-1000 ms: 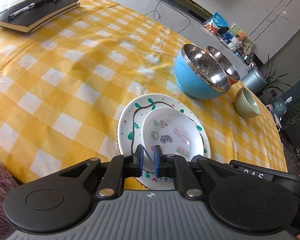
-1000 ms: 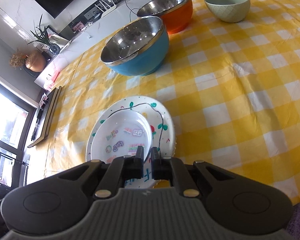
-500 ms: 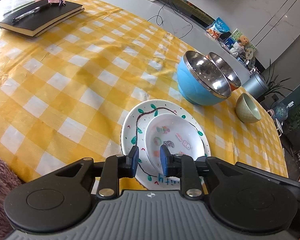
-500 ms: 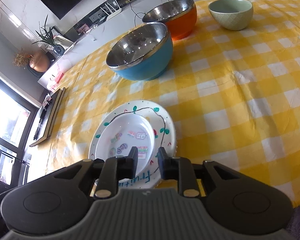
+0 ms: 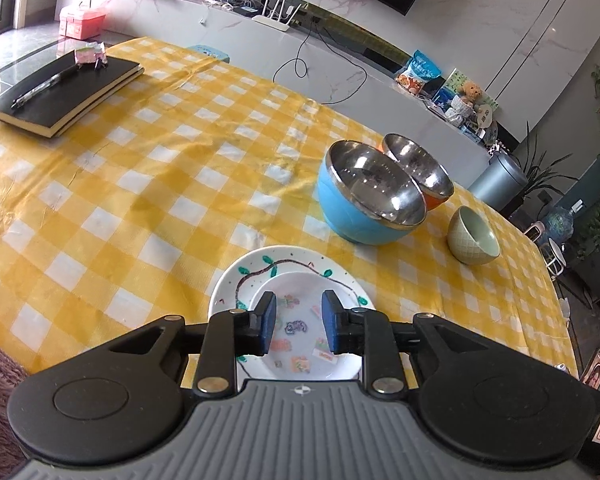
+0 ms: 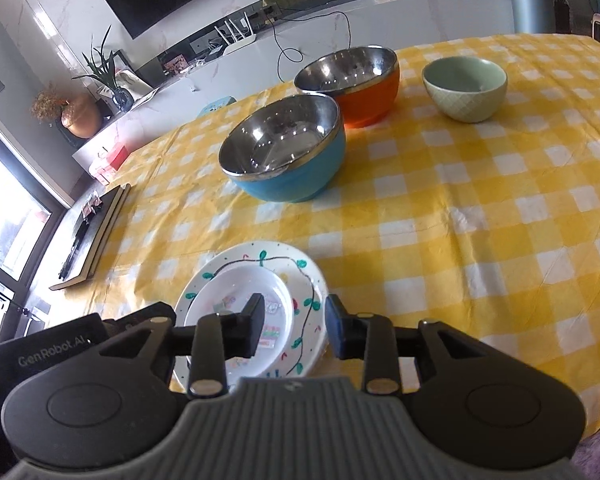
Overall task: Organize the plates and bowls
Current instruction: 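Open the right tool to release the saucer and withdraw, then grip the blue steel bowl rim with the left tool while the right tool grips it too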
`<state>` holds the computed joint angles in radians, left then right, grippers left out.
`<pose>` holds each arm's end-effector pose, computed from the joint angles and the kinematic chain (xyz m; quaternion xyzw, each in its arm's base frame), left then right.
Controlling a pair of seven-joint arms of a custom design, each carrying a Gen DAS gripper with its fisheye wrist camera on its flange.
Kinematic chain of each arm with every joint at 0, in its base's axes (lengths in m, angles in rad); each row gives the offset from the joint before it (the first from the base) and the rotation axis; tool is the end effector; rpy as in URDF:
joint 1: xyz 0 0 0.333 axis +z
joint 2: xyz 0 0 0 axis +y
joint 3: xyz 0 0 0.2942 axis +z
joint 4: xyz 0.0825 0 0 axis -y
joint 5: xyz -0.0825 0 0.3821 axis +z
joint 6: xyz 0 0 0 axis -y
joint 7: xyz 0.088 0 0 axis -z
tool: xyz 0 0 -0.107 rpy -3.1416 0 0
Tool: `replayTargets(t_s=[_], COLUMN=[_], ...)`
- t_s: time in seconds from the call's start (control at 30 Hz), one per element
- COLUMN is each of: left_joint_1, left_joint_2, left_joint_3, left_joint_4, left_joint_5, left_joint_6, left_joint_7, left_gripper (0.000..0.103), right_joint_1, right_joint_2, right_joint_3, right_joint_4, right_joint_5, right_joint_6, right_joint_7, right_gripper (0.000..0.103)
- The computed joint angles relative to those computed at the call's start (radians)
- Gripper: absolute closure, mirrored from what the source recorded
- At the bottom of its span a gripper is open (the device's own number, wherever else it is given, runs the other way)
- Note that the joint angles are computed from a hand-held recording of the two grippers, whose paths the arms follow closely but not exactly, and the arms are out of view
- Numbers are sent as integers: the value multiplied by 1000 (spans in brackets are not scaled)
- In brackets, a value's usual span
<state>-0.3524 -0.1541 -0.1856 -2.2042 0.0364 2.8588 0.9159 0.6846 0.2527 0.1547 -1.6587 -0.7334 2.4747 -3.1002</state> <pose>0.4710 -0.2882 0.5215 -0.6746 0.6250 -0.3802 0.0981 0.4547 0.4947 0.5050 -0.5360 0.7532 -0.1362 0.3561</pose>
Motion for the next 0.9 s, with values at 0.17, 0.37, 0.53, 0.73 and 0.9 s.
replayTargets(t_s=[0.17, 0.37, 0.53, 0.73, 0.9], left_joint_1=[18, 46, 56, 58, 56], left_joint_2=[52, 131, 209, 314, 404], left_joint_3=[-25, -52, -63, -67, -69], left_joint_4=[87, 214, 321, 445, 541], left_joint_5=[77, 192, 274, 330, 337], left_joint_6=[-6, -38, -68, -121, -172], left_joint_7=[-20, -84, -123, -137, -119], left_gripper=[58, 54, 52, 52, 51], right_joint_1=[-16, -39, -56, -69, -79], right_joint_2=[-23, -21, 21, 101, 168], right_joint_3=[-9, -27, -43, -60, -71], right_joint_4=[11, 68, 137, 228, 295], right_joint_5=[-11, -58, -56, -1, 75], right_joint_6=[-33, -78, -94, -103, -110], right_joint_7=[-40, -78, -87, -139, -200], right_gripper=[59, 48, 47, 47, 47])
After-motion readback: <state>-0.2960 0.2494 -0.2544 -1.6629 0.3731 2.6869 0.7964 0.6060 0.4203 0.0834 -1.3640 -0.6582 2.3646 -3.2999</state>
